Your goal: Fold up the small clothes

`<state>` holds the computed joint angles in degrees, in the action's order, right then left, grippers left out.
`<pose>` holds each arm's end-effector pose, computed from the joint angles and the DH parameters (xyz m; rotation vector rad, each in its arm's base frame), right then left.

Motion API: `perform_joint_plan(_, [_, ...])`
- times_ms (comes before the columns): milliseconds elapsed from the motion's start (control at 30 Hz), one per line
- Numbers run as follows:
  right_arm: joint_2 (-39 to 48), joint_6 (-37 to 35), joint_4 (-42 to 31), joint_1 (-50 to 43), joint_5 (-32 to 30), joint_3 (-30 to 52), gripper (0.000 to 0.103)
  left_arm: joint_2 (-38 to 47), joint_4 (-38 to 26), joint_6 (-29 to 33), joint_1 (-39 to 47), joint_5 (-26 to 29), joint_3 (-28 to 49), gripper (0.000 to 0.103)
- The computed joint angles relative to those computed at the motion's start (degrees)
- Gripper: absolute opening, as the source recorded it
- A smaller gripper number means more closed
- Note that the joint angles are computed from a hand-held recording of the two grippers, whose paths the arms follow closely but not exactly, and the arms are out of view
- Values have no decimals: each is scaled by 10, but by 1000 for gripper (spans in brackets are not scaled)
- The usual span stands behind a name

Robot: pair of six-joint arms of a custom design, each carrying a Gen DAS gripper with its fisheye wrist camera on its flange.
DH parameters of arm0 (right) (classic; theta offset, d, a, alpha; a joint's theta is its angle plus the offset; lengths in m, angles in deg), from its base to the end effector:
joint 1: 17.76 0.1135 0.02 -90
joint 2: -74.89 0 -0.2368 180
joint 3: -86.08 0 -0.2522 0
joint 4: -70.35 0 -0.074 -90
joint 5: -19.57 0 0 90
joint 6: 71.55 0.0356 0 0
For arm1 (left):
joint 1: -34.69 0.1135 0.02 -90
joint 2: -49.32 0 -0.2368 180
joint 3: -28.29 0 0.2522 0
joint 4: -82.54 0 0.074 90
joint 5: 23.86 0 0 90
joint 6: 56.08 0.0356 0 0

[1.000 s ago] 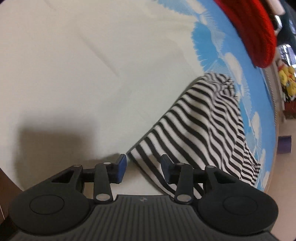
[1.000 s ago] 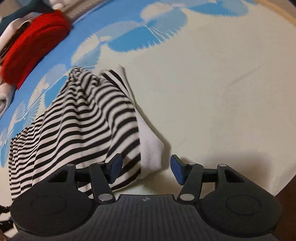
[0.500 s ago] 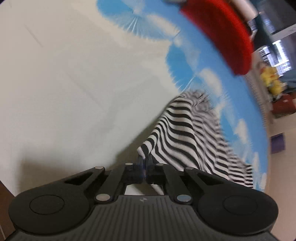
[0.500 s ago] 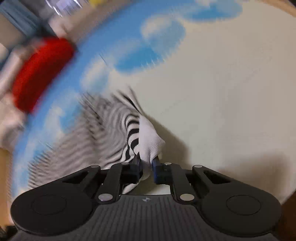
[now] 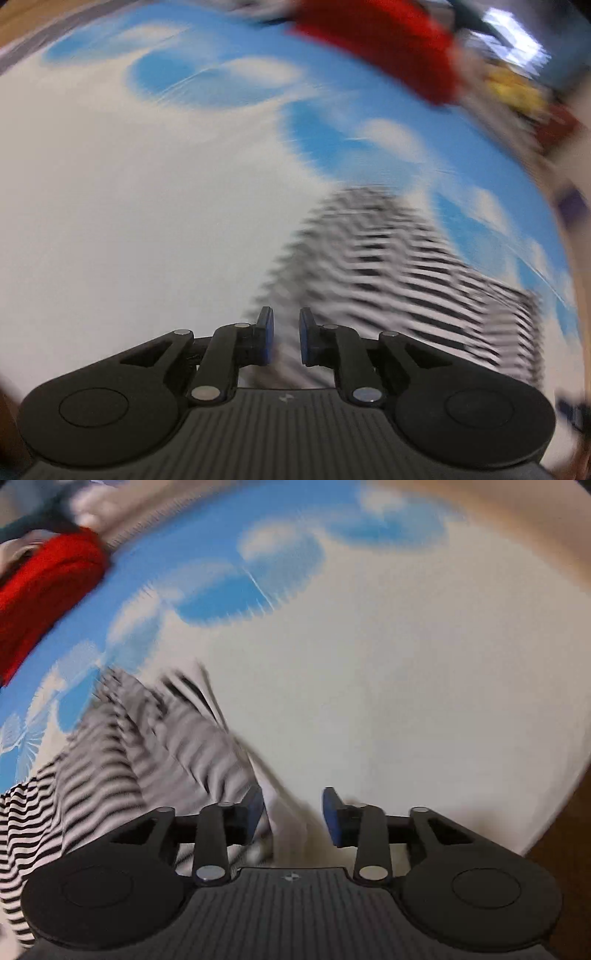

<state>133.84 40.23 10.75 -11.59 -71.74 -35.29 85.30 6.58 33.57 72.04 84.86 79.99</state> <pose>0.2037 0.0228 0.2201 0.3492 2.6072 0.1999 0.1060 0.0665 0.2274 -0.7164 2.4434 -0.1832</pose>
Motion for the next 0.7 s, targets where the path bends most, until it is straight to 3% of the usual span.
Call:
perform_joint_plan(67, [-7, -21, 41, 9, -31, -3, 42, -1, 22, -20, -89, -8, -6, 14])
perform_joint_plan(200, [53, -58, 58, 20, -113, 12, 43, 46, 68, -86, -273, -112, -17, 14])
perform_joint_plan(300, [138, -74, 11, 37, -61, 44, 43, 137, 83, -109, -312, -167, -20, 25])
perform_joint_plan(367, [181, -69, -6, 33, -42, 61, 42, 181, 80, -118, -308, -187, -15, 26])
perform_joint_plan(500, [141, -76, 14, 37, -37, 57, 42, 130, 70, -90, -223, -125, -12, 27])
perform_joint_plan(700, [57, -113, 88, 56, -104, 28, 44, 75, 28, -29, -144, -114, -21, 27])
